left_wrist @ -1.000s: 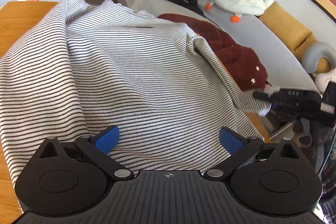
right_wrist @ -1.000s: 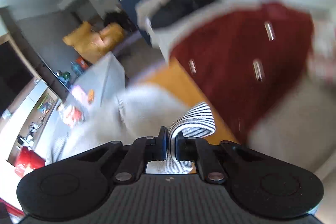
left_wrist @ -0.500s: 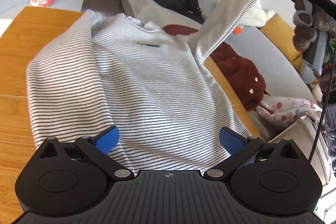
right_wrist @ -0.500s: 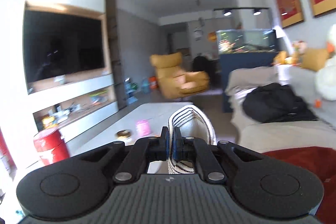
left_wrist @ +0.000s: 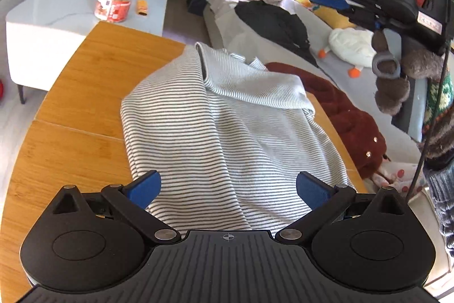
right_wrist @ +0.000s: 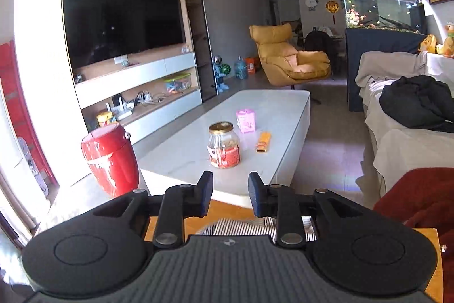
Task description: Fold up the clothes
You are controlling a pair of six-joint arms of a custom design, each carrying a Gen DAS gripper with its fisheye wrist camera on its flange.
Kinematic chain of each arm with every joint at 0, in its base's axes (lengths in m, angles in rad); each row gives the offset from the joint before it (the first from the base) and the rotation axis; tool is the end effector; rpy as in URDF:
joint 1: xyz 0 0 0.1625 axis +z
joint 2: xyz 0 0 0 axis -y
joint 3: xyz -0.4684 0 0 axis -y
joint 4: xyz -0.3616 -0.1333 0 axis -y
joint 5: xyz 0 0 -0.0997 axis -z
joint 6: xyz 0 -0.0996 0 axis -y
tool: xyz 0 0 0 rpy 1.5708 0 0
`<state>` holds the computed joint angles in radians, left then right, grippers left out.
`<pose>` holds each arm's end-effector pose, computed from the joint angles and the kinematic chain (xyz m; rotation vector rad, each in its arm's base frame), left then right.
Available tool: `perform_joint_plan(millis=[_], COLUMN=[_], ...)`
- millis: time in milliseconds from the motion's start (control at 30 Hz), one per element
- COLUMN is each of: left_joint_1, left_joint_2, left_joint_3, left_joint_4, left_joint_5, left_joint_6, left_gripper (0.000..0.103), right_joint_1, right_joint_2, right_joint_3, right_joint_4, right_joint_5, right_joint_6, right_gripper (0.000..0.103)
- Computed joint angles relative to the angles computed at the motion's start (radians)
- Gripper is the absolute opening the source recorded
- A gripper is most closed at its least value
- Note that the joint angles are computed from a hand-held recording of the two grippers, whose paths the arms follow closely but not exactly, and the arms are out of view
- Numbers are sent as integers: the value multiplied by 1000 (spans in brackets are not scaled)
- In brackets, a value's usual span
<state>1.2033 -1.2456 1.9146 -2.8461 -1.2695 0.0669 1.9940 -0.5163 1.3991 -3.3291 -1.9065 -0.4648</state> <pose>-0.0526 -0.5899 0.3607 0.4725 2.7565 -0.9274 0.4091 -0.6636 0.1307 0.9132 -2.3908 1.1849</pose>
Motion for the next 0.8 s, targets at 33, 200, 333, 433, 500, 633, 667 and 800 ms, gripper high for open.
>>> perform_joint_plan(millis=[33,200,333,433,500,633,667,800], left_joint_1=[-1,-3,-3,-5,-8,-9,-8,-6], left_joint_2=[1,13,15,10,4,-3,-5,-7], left_joint_3=[-1,-25,-40,-44,-41,-33,-32,-33], left_joint_4=[-14,-74,-101,-116,-122,-124,-123,-119], left_joint_5=[9,90,113,126,136,153,155,165], left_joint_6=[1,-13,-39,-49,-48,-55,-58,-63], left_gripper=[103,103,103,103,103,103,103,103], right_joint_1=[-1,-59,-100,-121,-127,-123,-120,-53], right_joint_2=[-20,-142,-128,-103,-82,-46,-37,-7], right_joint_3=[40,246,315,325,318,301,294,250], right_joint_4=[15,306,412,455,460,400,385,284], right_joint_5=[0,240,415,480,486,416,399,253], right_joint_6=[26,448,679,805,856,880,867,631], right_gripper=[27,27,27,27,27,27,26,5])
